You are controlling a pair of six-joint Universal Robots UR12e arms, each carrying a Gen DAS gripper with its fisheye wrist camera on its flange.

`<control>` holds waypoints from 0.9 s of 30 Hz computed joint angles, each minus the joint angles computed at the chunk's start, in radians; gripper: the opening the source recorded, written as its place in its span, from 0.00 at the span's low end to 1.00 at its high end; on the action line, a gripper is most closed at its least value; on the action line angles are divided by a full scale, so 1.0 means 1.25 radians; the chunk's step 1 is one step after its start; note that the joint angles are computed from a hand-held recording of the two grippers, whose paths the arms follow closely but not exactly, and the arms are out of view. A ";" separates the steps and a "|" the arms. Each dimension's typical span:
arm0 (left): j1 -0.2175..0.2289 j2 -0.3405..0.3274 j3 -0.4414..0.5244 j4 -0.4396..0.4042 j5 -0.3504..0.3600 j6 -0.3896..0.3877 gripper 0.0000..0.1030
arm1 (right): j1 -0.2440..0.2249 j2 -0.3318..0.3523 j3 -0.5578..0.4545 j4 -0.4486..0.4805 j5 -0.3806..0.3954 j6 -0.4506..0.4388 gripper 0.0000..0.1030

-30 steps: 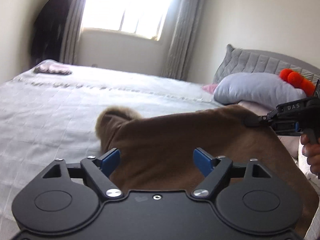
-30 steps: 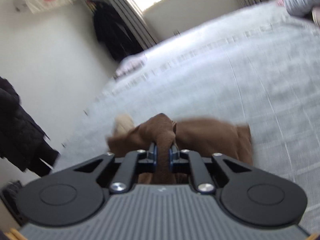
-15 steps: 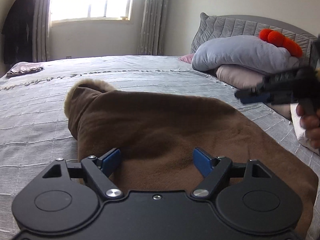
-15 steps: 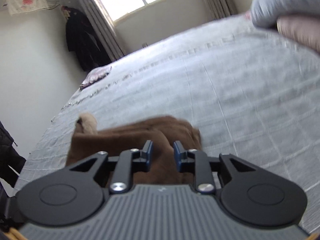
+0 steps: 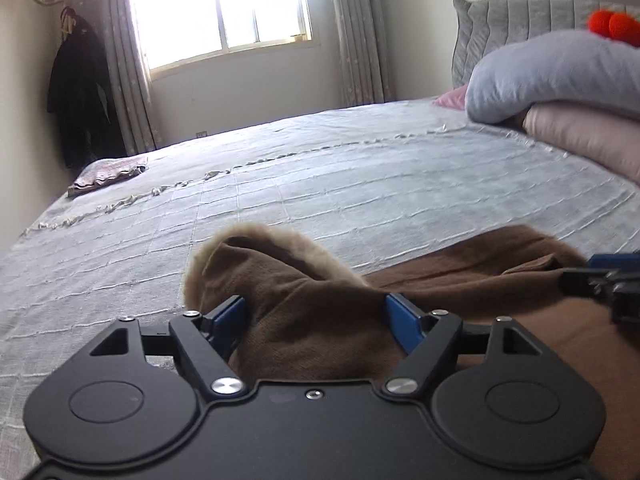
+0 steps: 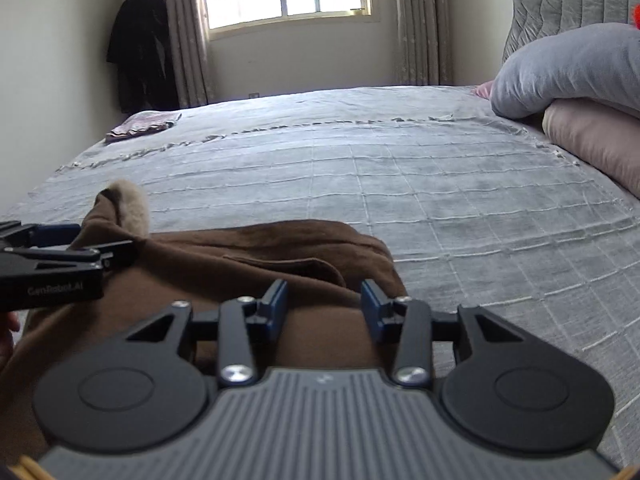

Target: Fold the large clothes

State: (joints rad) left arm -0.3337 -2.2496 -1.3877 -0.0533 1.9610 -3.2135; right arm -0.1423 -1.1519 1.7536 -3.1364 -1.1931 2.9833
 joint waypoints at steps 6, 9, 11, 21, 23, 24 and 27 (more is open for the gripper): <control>0.009 -0.004 -0.004 0.008 -0.018 -0.050 0.80 | -0.006 0.029 -0.032 0.050 0.013 0.056 0.42; 0.005 0.016 -0.022 0.011 -0.018 -0.050 0.80 | -0.003 0.022 -0.026 0.048 0.005 0.039 0.42; 0.000 0.042 -0.043 0.004 -0.015 -0.077 0.79 | -0.004 0.012 -0.023 0.057 0.010 0.024 0.43; -0.051 0.164 -0.199 0.037 -0.062 -0.120 0.78 | -0.063 -0.124 0.068 0.170 0.148 -0.169 0.62; -0.060 0.175 -0.218 0.005 -0.064 -0.152 0.78 | -0.068 -0.145 0.091 0.192 0.139 -0.223 0.62; -0.064 0.178 -0.231 0.006 -0.062 -0.177 0.78 | -0.071 -0.152 0.103 0.196 0.127 -0.242 0.62; -0.071 0.199 -0.284 0.050 -0.068 -0.270 0.78 | -0.085 -0.166 0.139 0.204 0.106 -0.275 0.62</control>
State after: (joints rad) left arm -0.4228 -2.0010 -1.7428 0.0092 1.8759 -3.5503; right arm -0.2482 -1.3598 1.9274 -2.8819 -1.0600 2.6399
